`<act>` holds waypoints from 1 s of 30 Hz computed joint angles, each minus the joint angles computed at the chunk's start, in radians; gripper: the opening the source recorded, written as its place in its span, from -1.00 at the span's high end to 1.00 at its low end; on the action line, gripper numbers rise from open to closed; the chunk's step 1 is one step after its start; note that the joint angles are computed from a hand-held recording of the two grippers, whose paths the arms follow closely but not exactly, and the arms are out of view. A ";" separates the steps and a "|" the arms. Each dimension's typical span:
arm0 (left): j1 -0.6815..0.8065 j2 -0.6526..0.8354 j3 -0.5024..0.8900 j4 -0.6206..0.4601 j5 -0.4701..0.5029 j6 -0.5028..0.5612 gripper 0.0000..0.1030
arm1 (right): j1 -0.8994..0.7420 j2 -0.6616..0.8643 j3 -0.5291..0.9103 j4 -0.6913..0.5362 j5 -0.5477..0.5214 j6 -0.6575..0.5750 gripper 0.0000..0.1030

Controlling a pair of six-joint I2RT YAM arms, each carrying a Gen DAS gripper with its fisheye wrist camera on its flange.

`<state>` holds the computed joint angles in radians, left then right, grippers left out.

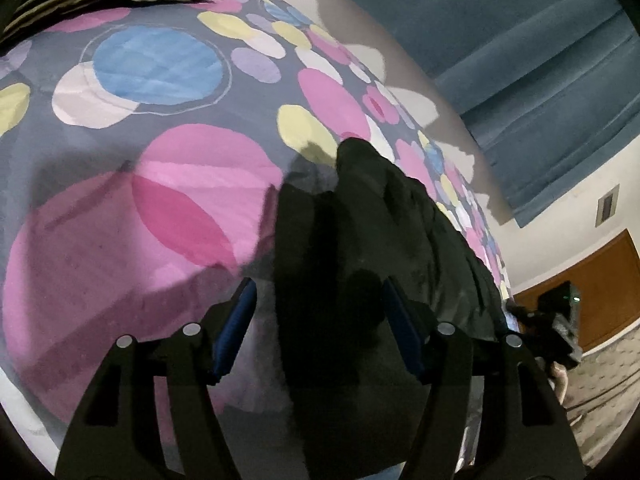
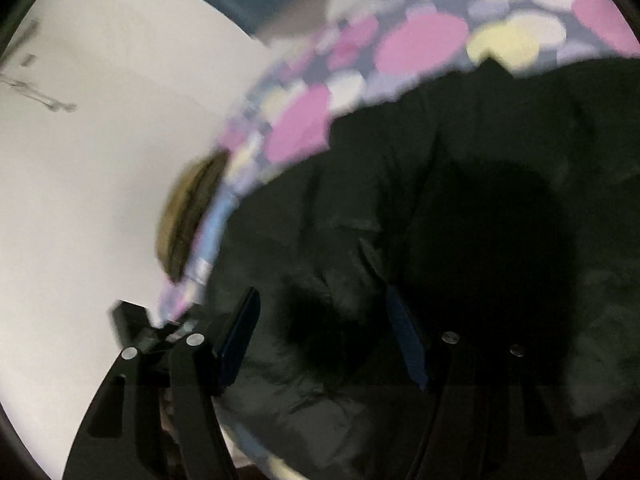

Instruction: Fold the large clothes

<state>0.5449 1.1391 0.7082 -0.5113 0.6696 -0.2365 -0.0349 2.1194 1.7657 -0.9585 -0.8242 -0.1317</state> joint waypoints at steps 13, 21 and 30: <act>-0.004 0.301 0.131 -0.054 0.211 0.094 -0.40 | 0.003 0.006 -0.020 -0.012 0.017 -0.032 -0.45; -0.093 0.408 0.238 -0.101 0.225 0.119 -0.42 | 0.016 0.023 -0.011 0.016 0.016 -0.014 -0.45; -0.166 0.358 0.303 -0.170 0.156 0.130 0.49 | 0.021 0.030 -0.007 0.006 0.018 -0.011 -0.50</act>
<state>0.3787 1.4969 1.0109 -0.6809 0.8257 -0.1061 -0.0143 2.1491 1.7582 -0.9525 -0.8062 -0.1432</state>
